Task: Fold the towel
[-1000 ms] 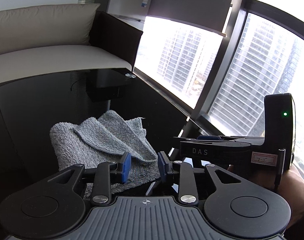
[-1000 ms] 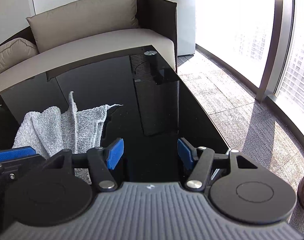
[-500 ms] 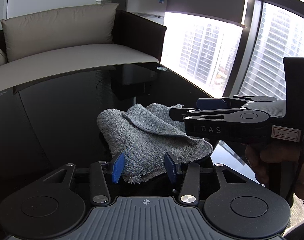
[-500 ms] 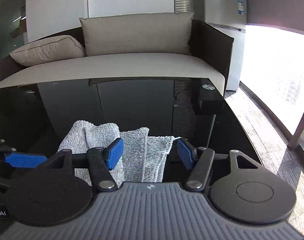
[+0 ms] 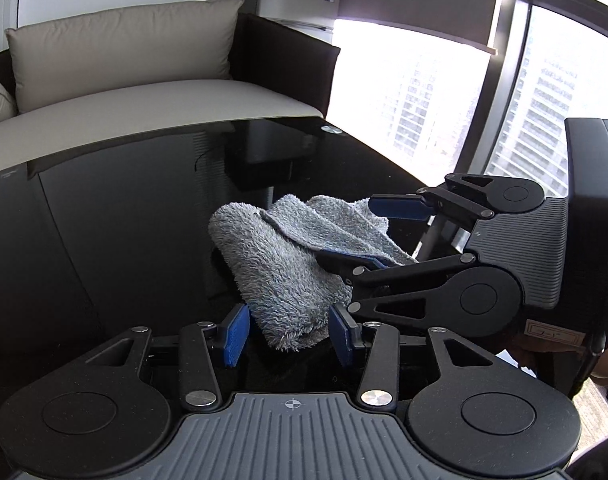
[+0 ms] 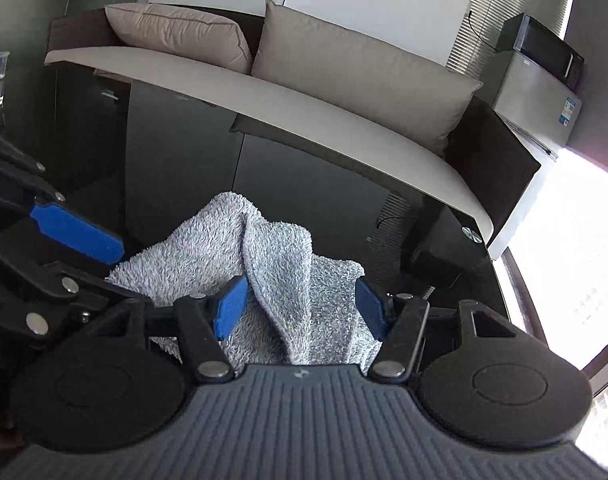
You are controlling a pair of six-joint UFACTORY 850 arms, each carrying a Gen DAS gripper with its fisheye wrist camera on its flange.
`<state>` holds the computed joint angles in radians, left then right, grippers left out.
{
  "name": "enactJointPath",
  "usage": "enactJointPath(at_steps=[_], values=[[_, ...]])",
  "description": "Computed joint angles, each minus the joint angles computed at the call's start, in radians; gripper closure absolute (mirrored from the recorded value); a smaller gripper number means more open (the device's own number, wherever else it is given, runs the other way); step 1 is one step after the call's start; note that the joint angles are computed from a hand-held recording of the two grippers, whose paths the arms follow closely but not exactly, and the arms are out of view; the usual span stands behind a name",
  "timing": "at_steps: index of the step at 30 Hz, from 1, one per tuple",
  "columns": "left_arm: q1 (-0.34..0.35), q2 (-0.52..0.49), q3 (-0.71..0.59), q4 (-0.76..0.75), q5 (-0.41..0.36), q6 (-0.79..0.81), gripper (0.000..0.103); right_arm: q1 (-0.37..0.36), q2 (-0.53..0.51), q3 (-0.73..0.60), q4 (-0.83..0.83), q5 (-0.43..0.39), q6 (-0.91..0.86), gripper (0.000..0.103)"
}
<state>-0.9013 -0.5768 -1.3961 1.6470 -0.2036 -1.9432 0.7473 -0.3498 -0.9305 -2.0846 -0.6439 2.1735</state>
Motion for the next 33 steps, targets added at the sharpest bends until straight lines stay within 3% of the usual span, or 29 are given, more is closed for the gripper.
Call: enactJointPath(at_steps=[3,7,11,14,19,23,33], values=[[0.0,0.004,0.004,0.006,0.0,-0.008,0.062,0.003,-0.014,-0.009,0.039,-0.02,-0.041,0.044],[0.002,0.002,0.003,0.007,0.003,-0.01,0.062,-0.018,-0.007,-0.008,0.065,0.004,-0.001,0.057],[0.004,-0.002,0.002,0.01,0.007,-0.012,0.062,-0.036,-0.003,-0.007,0.102,-0.002,0.048,0.064],[0.004,-0.003,0.001,0.005,0.007,-0.006,0.062,-0.058,0.004,-0.005,0.101,0.043,0.105,0.073],[0.005,-0.005,0.0,0.005,0.008,-0.007,0.062,-0.091,0.014,0.004,0.024,0.094,0.304,0.073],[0.005,-0.003,0.002,0.007,0.006,-0.012,0.062,-0.121,0.02,0.017,-0.153,0.134,0.545,0.073],[0.005,-0.004,0.004,0.023,0.008,-0.029,0.062,-0.144,0.0,-0.003,-0.286,0.168,0.71,0.073]])
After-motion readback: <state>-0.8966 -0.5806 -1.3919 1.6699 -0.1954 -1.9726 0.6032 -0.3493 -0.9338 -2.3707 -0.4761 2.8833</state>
